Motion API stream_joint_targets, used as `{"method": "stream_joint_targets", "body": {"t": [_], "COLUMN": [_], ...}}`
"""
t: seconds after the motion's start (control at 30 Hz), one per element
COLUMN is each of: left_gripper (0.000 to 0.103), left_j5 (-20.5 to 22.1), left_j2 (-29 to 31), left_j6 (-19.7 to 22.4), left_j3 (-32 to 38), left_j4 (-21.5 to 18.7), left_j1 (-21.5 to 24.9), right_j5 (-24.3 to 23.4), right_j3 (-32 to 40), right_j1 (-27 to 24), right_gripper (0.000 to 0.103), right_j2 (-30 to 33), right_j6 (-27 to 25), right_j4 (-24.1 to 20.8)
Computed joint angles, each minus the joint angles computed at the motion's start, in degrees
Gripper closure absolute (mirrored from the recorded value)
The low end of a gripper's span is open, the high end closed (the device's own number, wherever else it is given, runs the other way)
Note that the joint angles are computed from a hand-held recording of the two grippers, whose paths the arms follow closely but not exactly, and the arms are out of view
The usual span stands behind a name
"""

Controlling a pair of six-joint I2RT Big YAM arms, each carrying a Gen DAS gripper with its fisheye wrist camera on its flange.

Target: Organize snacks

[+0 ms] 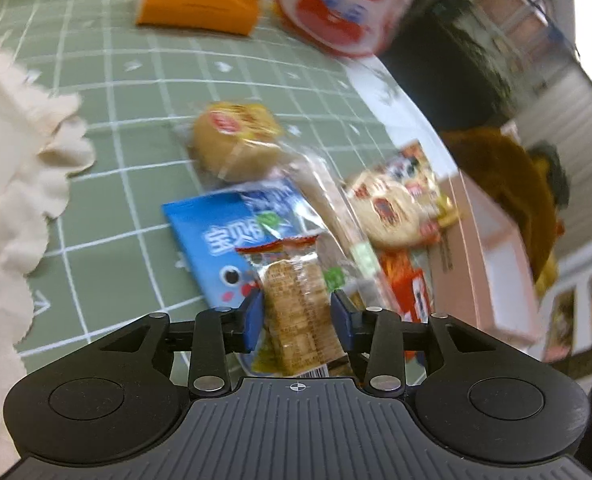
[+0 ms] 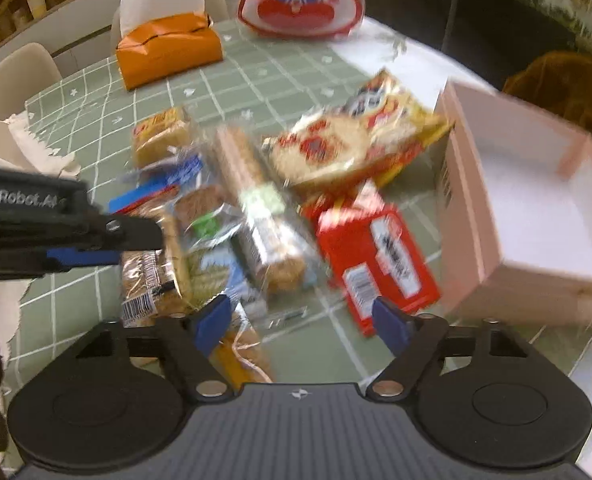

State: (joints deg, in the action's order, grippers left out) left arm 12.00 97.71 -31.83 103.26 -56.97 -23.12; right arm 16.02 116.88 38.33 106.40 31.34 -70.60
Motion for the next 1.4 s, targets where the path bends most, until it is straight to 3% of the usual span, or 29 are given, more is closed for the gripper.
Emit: {"method": "stream_joint_targets", "body": {"t": [0.13,0.23,0.37,0.7,0.8,0.93,1.07,1.4], "left_gripper": [0.056,0.056,0.054,0.057,0.064,0.065,0.065,0.066], "left_j5": [-6.31,-6.83,-7.00,-11.24,-7.58,-1.82,3.08,0.13], "left_j2": [1.20,1.60,1.56,3.85,1.14,-3.68,-5.82,-7.72], "left_j6": [4.83,5.01,7.11,12.04,14.59,16.97,17.67,20.81], "left_j3": [2.29,2.63,1.63,3.44,-0.55,-7.62,-10.58,-10.76], "left_j4": [-3.13,-3.54,-1.67,0.34,2.60,5.97,4.28,0.34], "left_j1": [-2.64,-3.59,-4.88,-7.72,-6.79,-5.58,-4.92,-6.38], "right_j5": [2.02,4.24,2.49,3.35,4.50,4.14,3.25,-1.26], "right_j3": [-3.89,-6.25,-10.07,-19.06,-21.47,-24.18,-24.93,-24.99], "right_j1": [0.73,1.08,0.48,-0.37,-0.74,-1.54,-1.59,0.13], "right_gripper": [0.025,0.025,0.024,0.022,0.022,0.022,0.022,0.020], "right_j2": [-2.63,-4.46,-6.99,-13.77,-15.88,-18.14,-18.61,-18.25], "right_j6": [0.21,-0.15,-0.58,4.43,6.47,8.28,7.90,3.74], "right_j4": [1.44,2.54,3.71,4.61,4.44,5.04,5.60,8.75]}}
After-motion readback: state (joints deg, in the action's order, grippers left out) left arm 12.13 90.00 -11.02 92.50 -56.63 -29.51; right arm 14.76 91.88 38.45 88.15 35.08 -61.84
